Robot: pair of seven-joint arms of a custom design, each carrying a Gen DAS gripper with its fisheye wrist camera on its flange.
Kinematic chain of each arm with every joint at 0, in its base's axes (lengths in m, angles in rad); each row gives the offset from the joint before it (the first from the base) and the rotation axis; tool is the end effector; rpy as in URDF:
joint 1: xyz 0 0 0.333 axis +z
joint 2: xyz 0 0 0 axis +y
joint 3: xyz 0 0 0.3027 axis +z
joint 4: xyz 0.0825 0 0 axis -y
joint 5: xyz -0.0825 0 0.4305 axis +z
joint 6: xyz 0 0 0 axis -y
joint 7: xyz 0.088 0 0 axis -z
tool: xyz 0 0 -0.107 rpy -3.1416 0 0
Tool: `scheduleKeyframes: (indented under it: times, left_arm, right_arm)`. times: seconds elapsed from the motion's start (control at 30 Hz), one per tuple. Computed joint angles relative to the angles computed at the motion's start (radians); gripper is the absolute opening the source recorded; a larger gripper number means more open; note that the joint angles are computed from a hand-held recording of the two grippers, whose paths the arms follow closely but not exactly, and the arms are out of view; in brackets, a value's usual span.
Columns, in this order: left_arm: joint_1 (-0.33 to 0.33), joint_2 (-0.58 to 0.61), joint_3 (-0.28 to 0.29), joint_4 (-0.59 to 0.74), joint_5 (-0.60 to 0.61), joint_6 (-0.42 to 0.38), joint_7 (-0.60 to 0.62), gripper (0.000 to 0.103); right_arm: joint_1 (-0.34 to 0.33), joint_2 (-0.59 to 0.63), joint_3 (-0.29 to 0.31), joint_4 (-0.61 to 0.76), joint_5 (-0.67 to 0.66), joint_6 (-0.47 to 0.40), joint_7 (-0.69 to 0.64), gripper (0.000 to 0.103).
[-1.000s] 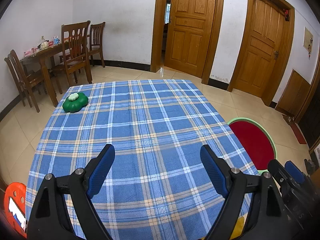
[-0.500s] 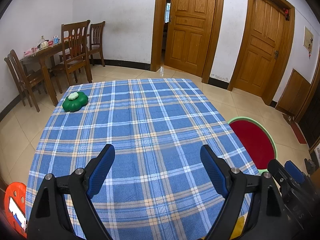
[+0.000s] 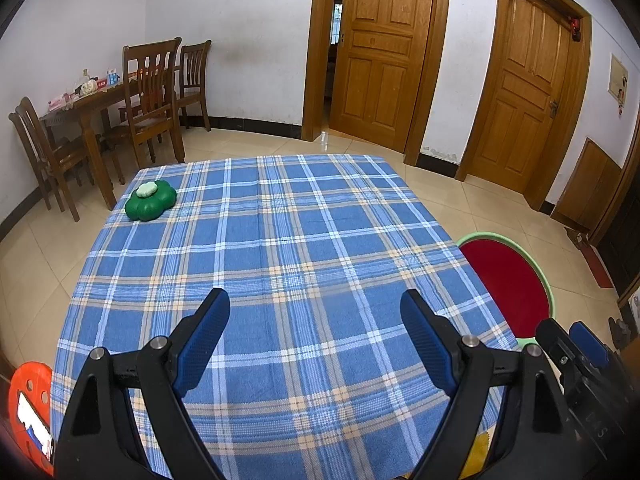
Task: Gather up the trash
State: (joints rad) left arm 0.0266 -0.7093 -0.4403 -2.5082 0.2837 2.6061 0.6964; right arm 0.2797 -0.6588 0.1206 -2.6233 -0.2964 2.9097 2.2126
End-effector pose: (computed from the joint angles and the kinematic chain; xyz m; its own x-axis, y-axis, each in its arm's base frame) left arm 0.4089 -0.2081 0.5554 0.2078 -0.9736 0.0942 -0.6127 -0.2046 -0.7633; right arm 0.4039 0.1945 0.5367 0.1144 -0.9779 -0.1752 -0.5943 0.0740 -0.8008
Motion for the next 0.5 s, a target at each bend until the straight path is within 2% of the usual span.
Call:
scheduleKeyframes:
  times: [0.5]
  left_arm:
    - [-0.003, 0.003, 0.004, 0.001, -0.002, -0.002, 0.002, 0.086]
  right_arm:
    - [0.003, -0.002, -0.002, 0.001, 0.005, -0.006, -0.006, 0.079]
